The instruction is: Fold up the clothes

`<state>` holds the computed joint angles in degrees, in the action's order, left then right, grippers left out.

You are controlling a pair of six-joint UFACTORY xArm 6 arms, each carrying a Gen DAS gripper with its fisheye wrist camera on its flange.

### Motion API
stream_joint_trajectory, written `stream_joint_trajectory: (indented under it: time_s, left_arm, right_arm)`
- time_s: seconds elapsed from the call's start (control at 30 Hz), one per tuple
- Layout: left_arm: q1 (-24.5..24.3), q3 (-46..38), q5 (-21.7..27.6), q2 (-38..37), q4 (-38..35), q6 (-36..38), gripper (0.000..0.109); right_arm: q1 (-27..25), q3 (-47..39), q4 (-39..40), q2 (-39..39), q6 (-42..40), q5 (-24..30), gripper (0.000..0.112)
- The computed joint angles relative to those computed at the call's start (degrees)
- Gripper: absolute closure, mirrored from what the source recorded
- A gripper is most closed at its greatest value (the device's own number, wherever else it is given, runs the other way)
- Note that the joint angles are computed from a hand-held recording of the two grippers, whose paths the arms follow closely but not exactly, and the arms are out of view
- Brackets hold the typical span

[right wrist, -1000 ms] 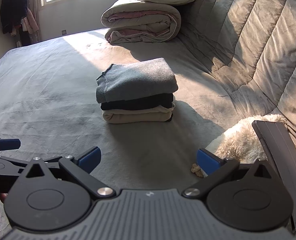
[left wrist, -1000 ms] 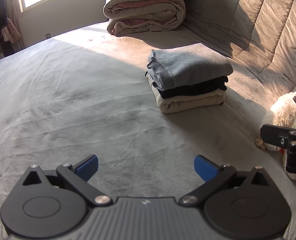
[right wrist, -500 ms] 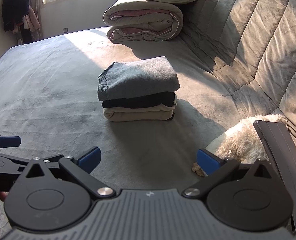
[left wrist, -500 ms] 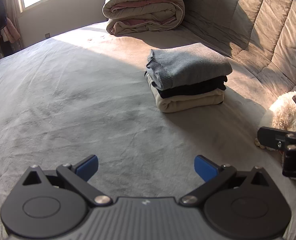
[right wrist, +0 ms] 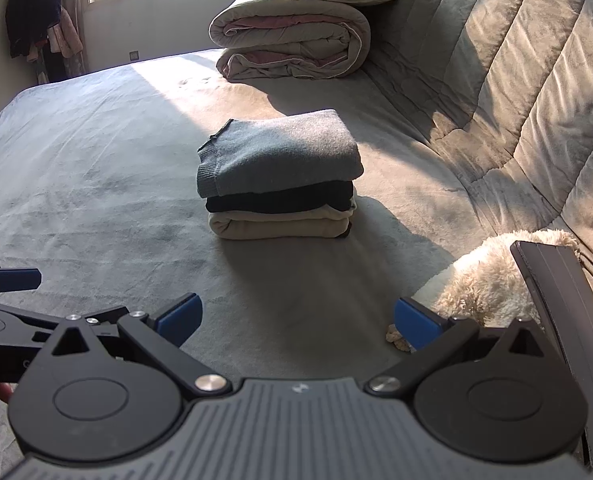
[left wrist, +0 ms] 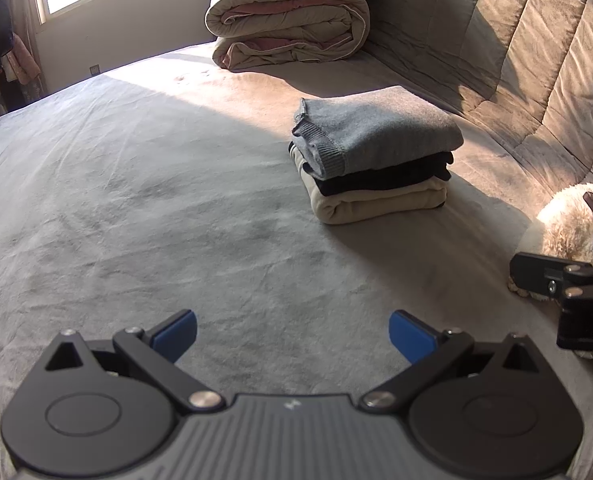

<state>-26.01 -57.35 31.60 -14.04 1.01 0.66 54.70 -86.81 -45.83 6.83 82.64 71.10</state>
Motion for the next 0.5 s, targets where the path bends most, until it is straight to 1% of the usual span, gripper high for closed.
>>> stream_joint_trajectory:
  time_s: [0.2,0.37,0.5]
  left_arm:
    - [0.44,2.37,2.10,-5.11,-1.86,3.96,0.006]
    - [1.85,5.28,3.72,-10.91,-4.41,7.90,0.006]
    - [3.19,7.73,5.18,-15.63,-7.02,11.11,0.006]
  right_arm:
    - [2.76,-3.24,-2.11,1.13,0.35,4.23,0.009]
    - [6.81,-8.63,-3.71,3.53,1.02,9.40,0.009]
    - [9.56,-13.33,-4.23,5.92,0.61,12.24,0.009]
